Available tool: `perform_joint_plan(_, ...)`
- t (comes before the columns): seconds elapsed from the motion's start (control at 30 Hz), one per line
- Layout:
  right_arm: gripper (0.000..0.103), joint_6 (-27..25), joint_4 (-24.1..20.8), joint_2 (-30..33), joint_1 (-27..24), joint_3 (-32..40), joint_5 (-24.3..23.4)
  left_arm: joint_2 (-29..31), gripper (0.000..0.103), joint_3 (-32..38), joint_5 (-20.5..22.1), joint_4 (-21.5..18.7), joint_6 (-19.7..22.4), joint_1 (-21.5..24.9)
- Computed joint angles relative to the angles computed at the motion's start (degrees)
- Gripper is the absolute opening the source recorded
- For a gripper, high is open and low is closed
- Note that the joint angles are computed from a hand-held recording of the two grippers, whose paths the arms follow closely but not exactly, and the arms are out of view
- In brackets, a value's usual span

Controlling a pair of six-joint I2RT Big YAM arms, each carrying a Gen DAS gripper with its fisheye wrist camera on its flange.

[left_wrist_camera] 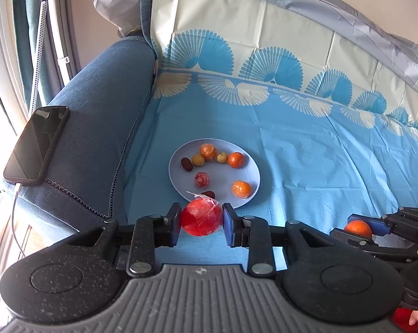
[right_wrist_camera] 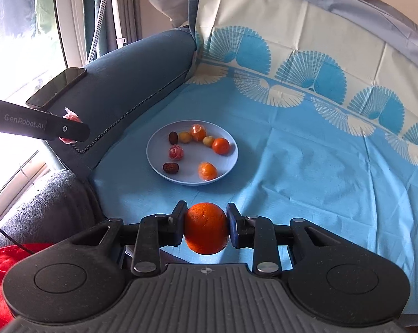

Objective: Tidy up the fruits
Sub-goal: 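Carry the lychee and tangerine over the plate and open both tools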

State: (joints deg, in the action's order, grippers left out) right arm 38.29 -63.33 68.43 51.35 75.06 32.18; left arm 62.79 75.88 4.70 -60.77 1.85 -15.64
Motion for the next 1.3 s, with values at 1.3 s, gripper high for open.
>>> perform_joint_plan(1.3, 0.033, -21.56, 18.74, 24.50, -23.02, 8.00, -19.80, 38.79, 0.036, 22.35, -4.33, 3.22, 5.48, -1.99)
